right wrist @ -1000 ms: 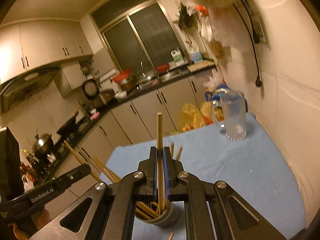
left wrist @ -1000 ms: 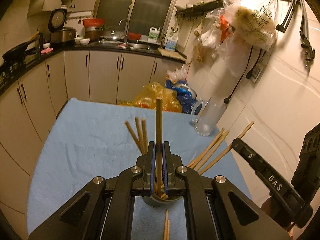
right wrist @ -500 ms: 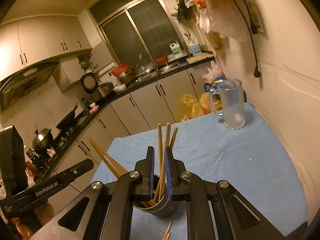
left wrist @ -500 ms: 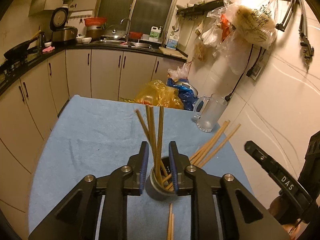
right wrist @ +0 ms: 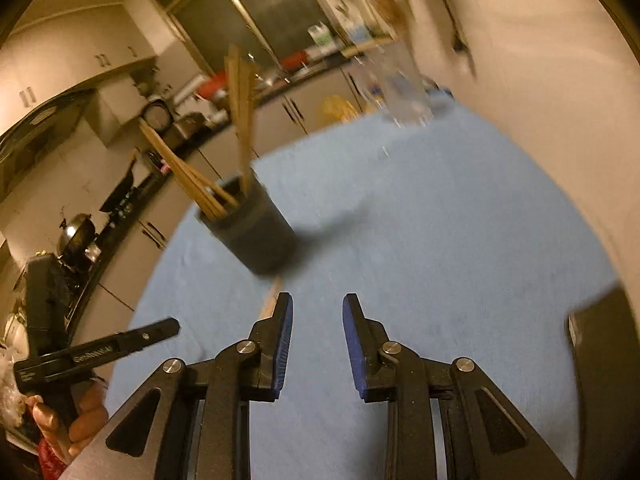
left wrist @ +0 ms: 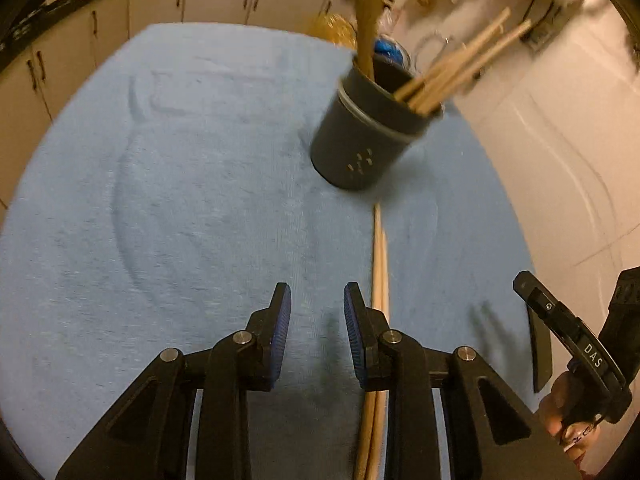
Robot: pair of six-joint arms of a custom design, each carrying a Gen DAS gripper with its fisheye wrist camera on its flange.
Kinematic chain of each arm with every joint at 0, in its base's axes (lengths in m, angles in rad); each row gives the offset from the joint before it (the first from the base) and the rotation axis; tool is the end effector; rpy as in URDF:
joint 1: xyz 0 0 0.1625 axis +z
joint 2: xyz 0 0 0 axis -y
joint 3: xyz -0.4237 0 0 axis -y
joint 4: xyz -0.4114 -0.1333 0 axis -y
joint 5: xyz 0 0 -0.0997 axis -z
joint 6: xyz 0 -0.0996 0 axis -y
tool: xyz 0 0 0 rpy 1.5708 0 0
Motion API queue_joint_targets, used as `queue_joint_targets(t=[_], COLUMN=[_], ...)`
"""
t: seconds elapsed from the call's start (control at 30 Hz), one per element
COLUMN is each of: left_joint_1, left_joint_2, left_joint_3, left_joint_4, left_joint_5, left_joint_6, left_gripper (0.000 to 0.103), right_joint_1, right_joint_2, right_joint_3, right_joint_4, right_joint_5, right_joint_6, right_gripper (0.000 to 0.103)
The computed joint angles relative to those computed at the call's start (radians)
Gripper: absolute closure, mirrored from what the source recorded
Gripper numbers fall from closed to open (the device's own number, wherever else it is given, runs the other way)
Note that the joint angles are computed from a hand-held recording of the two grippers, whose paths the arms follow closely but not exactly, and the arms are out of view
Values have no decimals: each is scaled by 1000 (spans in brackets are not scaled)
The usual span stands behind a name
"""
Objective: Organize utensils
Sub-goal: 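Move the left tool back to the towel and grasp a chopstick while the right tool grasps one too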
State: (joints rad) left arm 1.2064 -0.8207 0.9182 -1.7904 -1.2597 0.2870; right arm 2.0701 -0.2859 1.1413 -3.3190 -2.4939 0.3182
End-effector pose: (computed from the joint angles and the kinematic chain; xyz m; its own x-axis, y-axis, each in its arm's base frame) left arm -0.1352 -0.8141 0.3505 -0.7657 0.5545 -0.3259 0.5948 0.8033 -0.0308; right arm 0.4235 -0.6640 0.0114 -0.8795 0.4158 0.2314 -0.0265 0.4428 -0.8962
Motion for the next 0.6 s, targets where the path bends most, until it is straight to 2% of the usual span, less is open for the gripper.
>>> queue_joint_targets(t=[0.1,0.27,0.43,0.6], left_joint_1=[-15,-54,-75,-81], left_joint_2=[22,106,155,190], left_joint_3=[-17,-87,-103,-124], left_joint_4=[23,51,36,22], left_joint_5=[13,61,125,148], left_joint_6=[-18,-21,-31,-30], left_gripper=[77,77,77,77], right_joint_1=[-4,1,-1,-3], right_joint_2=[-15,-25,-42,-51], right_joint_3=[36,57,96,109], right_joint_4=[-28,-81,-123,-131], right_joint_5=[-5,-6,-1,3], right_joint_6=[20,-9,-5,-4], right_gripper=[75,75,75,75])
